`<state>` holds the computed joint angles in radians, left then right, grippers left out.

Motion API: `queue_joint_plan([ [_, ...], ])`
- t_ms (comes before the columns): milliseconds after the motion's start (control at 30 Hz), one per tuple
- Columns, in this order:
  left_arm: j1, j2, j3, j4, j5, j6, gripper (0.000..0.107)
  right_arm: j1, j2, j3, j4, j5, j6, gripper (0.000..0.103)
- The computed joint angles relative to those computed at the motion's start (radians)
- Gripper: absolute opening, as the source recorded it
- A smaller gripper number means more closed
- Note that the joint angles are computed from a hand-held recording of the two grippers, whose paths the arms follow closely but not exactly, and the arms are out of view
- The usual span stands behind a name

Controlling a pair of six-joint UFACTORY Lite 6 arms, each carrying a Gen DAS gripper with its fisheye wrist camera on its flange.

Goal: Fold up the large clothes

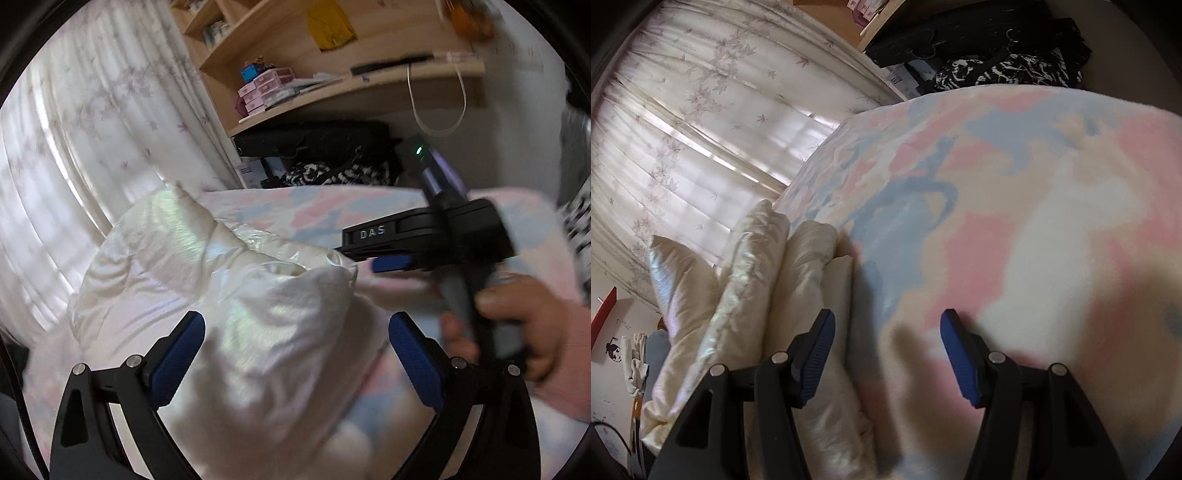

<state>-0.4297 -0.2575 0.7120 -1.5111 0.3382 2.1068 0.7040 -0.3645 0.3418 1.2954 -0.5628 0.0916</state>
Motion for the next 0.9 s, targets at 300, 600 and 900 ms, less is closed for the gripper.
queue_joint_plan([
  [300, 0.434, 0.305, 0.531, 0.573, 0.296, -0.679, 0.099, 0.122, 0.023, 0.444, 0.560, -0.157, -0.942, 0.092],
  [600, 0.436, 0.861, 1.166, 0.842, 0.262, -1.105, 0.099, -0.105, 0.571, 1.181, 1.116, 0.002, -1.884, 0.092],
  [900, 0.324, 1.214, 1.667, 0.990, 0.291, -1.355, 0.099, -0.272, 0.832, 1.395, 1.702, 0.099, -2.534, 0.039],
])
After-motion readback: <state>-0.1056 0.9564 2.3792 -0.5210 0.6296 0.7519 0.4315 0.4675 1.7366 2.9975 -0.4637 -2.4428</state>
